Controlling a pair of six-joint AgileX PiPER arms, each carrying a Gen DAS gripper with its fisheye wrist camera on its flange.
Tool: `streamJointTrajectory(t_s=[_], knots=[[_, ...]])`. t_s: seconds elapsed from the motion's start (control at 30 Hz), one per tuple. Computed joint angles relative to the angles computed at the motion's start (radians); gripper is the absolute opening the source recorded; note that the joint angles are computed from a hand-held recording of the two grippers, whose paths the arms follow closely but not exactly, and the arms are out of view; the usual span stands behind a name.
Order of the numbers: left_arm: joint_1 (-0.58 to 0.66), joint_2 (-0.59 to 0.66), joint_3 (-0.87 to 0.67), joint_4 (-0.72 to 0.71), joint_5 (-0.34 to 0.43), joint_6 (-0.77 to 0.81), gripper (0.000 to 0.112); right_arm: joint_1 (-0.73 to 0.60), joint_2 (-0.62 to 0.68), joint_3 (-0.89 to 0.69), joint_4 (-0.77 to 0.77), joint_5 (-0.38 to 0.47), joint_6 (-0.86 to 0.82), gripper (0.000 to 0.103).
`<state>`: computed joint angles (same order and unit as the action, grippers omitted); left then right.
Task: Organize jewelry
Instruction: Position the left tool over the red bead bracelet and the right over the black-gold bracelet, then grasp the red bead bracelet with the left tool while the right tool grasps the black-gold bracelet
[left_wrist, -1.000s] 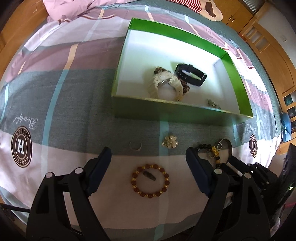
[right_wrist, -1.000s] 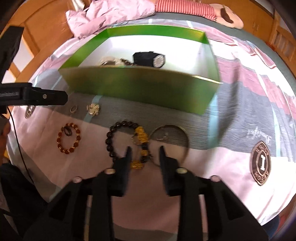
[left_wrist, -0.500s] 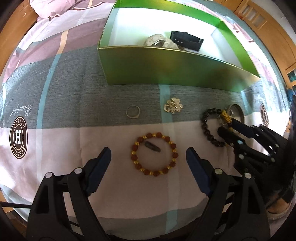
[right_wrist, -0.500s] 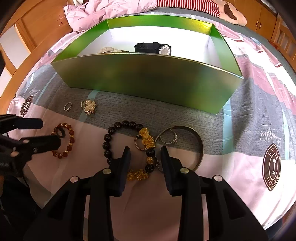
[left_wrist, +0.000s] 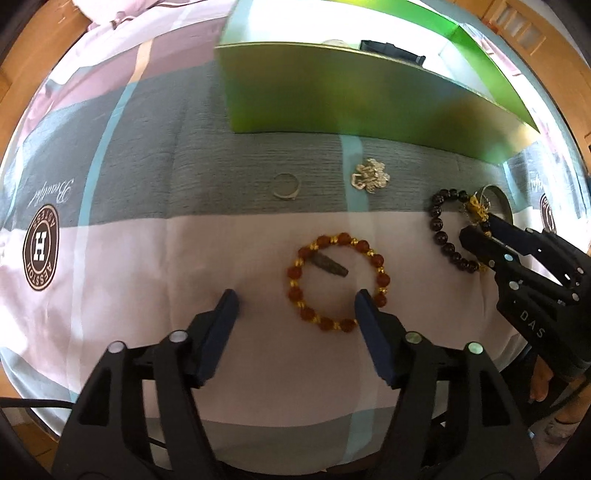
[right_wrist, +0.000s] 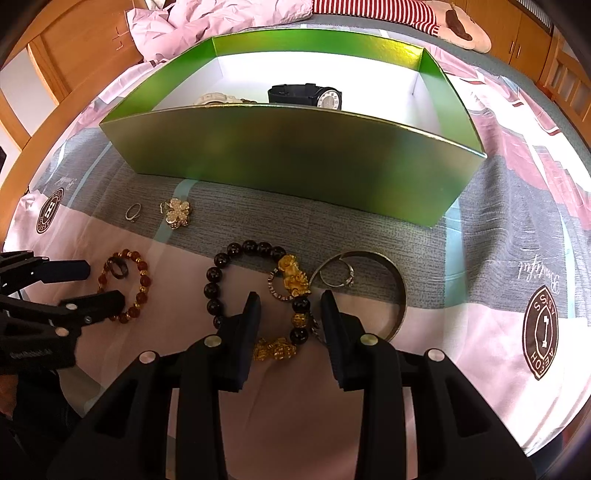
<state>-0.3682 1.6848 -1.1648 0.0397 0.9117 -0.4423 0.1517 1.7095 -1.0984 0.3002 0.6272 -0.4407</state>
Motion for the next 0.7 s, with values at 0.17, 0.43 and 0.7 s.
streamJointTrajectory(t_s=[0.17,0.43,0.7], knots=[[-0.038,0.007,-0.019,0.075,-0.018,-0.064,0.011,0.005,-0.009,0.016,-0.007,-0.021,0.0,0.034],[0.003,-0.093,0.009,0.005,-0.134,-0.007,0.008,-0.005,-0.03,0.035,0.017,-0.035,-0.021,0.011],[-0.016,-0.082,-0.03,0.025,-0.126,-0.039,0.008,-0.054,-0.085,0.018,0.08,-0.001,-0.075,0.01]])
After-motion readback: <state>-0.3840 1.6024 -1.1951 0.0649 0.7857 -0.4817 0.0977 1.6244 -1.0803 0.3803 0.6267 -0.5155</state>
